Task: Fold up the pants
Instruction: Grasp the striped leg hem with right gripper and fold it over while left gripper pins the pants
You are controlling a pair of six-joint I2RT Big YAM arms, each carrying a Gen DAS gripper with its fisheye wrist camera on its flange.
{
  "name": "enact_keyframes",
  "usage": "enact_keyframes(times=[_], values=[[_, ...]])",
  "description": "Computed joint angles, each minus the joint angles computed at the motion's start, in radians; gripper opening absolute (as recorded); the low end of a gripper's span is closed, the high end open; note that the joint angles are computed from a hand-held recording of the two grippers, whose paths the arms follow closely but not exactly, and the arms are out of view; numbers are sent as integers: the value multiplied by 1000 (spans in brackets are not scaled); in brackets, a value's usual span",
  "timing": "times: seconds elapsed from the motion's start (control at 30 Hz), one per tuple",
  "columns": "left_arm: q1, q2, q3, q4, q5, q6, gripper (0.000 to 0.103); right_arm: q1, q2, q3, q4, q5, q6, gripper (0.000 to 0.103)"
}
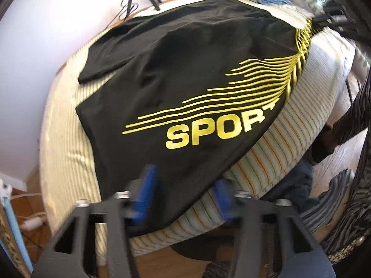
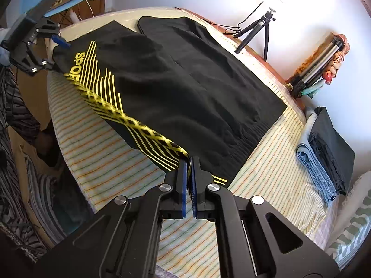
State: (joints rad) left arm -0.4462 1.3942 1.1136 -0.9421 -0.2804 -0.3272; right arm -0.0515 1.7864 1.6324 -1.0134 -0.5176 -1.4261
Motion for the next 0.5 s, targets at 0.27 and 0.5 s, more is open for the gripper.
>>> enact_keyframes(times=[0.27, 0.5], values=[[31, -15, 24, 92, -36, 27, 2, -15, -2, 12, 19, -49, 72, 3], [98, -11, 95, 168, -63, 74, 1, 1, 15, 82, 47, -91, 171, 2]])
